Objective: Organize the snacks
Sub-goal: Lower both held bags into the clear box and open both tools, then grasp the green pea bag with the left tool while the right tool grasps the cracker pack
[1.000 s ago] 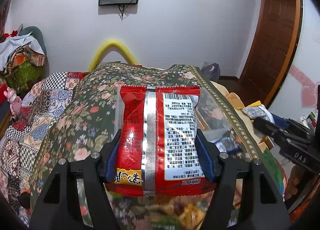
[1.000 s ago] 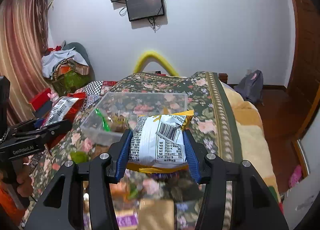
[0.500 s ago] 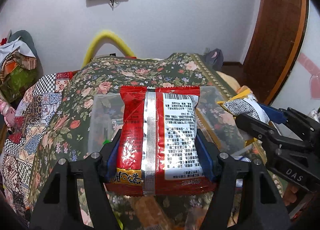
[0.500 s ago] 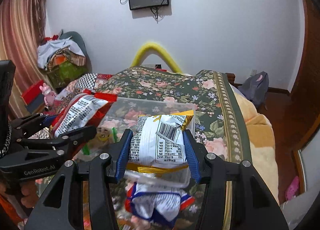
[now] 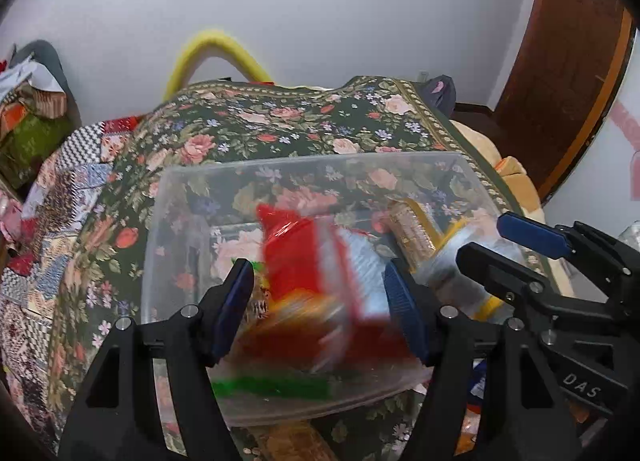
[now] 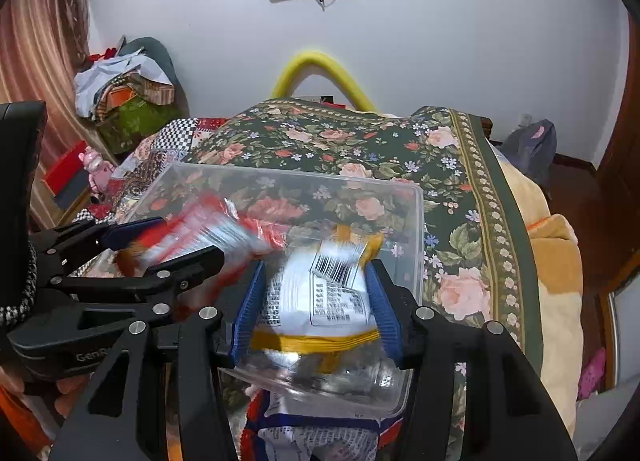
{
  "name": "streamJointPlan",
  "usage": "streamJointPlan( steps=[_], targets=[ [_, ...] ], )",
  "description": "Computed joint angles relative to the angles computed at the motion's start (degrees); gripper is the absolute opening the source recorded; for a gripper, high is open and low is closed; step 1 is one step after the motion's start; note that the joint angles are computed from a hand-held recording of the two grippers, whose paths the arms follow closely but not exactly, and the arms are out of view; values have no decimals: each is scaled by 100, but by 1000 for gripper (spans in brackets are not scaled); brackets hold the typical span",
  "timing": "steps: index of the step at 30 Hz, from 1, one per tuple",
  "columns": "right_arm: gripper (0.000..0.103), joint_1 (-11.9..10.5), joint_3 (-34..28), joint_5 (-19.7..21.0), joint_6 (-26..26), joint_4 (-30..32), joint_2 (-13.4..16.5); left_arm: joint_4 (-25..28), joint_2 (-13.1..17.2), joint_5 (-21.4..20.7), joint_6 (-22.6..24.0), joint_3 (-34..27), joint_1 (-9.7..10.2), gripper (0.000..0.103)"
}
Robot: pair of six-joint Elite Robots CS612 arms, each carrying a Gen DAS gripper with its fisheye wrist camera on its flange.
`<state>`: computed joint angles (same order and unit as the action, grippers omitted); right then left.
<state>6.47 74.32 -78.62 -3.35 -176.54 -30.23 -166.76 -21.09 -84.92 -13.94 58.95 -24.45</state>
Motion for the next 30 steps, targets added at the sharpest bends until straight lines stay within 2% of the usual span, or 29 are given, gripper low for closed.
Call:
streamJointPlan(
  steps=[8,19,25,30],
  targets=[
    [51,-43,306,42,39,-326,-206,-544,-310,63,78,506,-23,68],
    [66,-89,1322,15,51,-1428,-764,-1576,-1119,426,293,1968,-135,71],
    [66,-125,1902,70,194,-1786,-1006,-1827,-1434,403,229,2667,-174,72],
    [67,-138,2255,-12,169,-1803,-1111,-1912,-1571,318,94,3158,-194,73]
  ],
)
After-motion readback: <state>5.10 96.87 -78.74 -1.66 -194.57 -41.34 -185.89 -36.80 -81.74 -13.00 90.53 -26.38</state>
